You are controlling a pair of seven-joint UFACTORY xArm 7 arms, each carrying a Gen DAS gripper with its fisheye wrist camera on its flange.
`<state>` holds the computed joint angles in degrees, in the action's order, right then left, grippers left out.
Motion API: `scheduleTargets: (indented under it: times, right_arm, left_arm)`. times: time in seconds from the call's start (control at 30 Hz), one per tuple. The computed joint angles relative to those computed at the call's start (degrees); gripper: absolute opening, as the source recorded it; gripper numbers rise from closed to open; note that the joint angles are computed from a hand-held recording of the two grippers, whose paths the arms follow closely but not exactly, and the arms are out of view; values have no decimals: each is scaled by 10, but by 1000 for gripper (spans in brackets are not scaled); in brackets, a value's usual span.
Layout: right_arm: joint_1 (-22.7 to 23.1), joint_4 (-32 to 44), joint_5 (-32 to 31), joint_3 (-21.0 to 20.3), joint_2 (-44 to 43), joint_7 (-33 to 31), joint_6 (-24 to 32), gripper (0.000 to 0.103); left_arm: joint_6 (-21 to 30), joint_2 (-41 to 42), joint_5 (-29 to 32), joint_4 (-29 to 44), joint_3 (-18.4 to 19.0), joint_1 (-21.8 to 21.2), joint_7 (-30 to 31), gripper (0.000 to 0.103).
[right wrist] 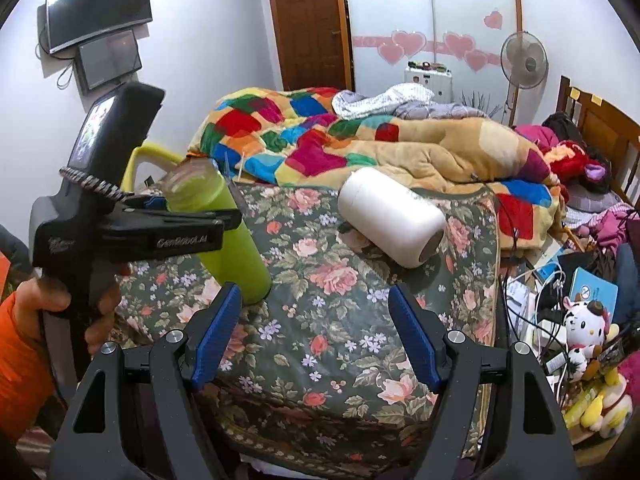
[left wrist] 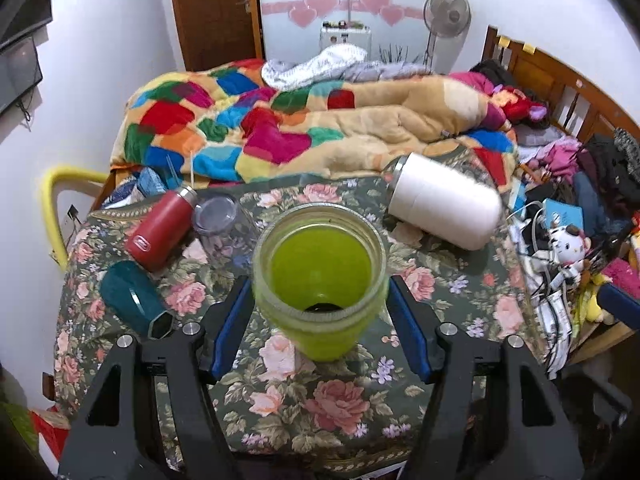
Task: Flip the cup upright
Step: 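Open the right tool and withdraw it from the upright bottle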
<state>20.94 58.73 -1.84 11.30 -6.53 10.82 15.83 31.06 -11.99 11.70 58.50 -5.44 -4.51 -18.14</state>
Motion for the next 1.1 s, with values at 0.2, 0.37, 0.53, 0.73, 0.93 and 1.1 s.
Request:
scheduleTargets:
  times: [0.2, 0.37, 0.53, 0.73, 0.93, 1.1]
  right_arm:
    - [-5, -16, -17, 10, -51, 29, -37, 73]
    - [-13, -39, -23, 23, -108, 53, -89, 73]
    - [-25, -71, -25, 39, -167, 77, -153, 73]
    - [-74, -95, -31, 91, -211, 102, -204, 74]
    - [-157, -115, -34, 163, -247, 134, -236, 87]
    - [-221, -123, -34, 214, -274, 160, -236, 103]
  left_arm:
    - [-40, -127, 1, -66, -7, 15, -10, 67]
    - [-84, -248, -1, -120, -26, 32, -15, 74]
    - [-132, -359, 7, -173, -60, 72, -40, 86]
    - [-169, -456, 7, -214, -98, 120, -71, 97]
    - [-177, -494, 0, -234, -113, 144, -89, 103]
    - [-168, -511, -3, -244, -124, 154, -101, 103]
